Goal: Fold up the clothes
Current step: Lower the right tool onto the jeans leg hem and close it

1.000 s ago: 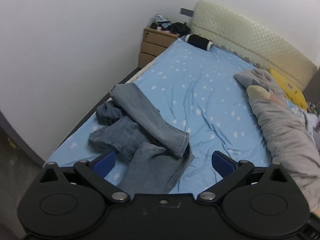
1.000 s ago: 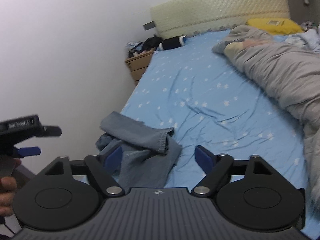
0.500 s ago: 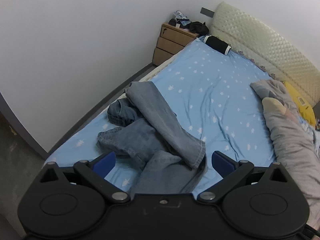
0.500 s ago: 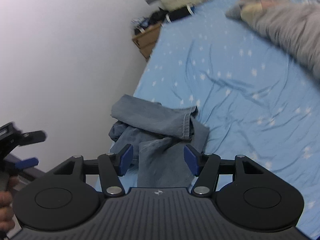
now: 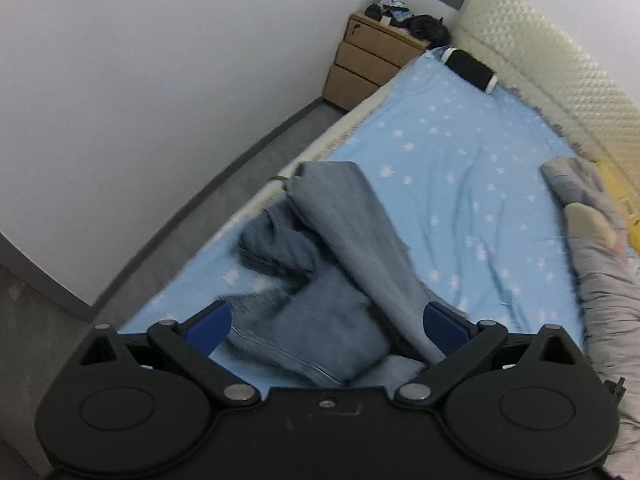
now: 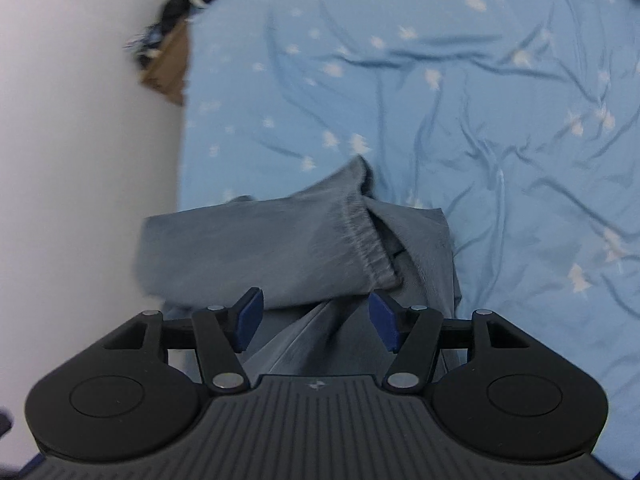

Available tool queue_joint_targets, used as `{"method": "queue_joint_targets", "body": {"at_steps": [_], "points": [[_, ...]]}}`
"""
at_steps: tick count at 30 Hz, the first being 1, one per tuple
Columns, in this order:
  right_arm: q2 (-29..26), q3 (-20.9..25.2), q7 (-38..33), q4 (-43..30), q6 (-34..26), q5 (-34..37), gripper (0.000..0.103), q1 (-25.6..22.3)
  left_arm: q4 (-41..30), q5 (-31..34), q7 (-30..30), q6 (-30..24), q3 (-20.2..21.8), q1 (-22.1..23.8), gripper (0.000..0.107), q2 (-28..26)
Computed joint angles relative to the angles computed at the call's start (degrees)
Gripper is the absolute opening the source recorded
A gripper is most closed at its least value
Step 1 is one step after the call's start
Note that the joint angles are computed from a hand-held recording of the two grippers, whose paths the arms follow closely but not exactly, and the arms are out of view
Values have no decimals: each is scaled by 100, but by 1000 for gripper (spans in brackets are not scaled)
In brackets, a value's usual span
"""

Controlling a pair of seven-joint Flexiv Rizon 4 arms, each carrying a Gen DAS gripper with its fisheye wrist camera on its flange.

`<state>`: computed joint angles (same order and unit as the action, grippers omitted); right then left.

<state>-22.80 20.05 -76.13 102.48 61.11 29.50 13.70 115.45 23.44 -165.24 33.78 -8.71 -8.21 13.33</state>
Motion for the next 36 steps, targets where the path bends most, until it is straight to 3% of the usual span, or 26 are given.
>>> {"method": "queue_joint_targets", "body": {"at_steps": [2, 5, 8, 13, 18, 19, 21, 22, 24, 30, 36], "points": [[-239, -195, 357, -63, 95, -321, 67, 249, 133, -82, 92, 138, 140, 40, 102, 26], [-586, -428, 849, -109, 357, -899, 80, 543, 315, -220, 186, 284, 260, 125, 102, 76], [-881, -463, 1163, -185, 494, -1287, 81, 569, 436, -345, 343, 322, 318, 198, 102, 116], [-1363, 277, 805, -580, 770, -918, 80, -17, 620, -553, 448, 485, 391, 327, 102, 168], [-1759, 1506, -357, -968, 1238, 72, 59, -884, 743, -728, 541, 694, 444, 437, 102, 177], [-1846, 1811, -645, -1065, 1233, 347, 57, -1118, 764, -764, 551, 772, 457, 459, 102, 156], [-1921, 1983, -982, -1255, 861, 694, 44, -1282, 788, -841, 598, 913, 477, 489, 102, 108], [-1857, 1828, -791, -1246, 717, 578, 42, -1161, 782, -878, 636, 950, 479, 496, 102, 83], [-1567, 1118, -22, -1131, 420, 212, 15, -595, 751, -918, 690, 1011, 471, 510, 102, 35], [-997, 483, 444, -903, 462, -66, 8, -70, 597, -884, 736, 1210, 429, 528, 102, -72], [-304, 741, 26, -792, 1136, 736, 7, -607, 490, -838, 716, 1536, 394, 466, 102, -279]]}}
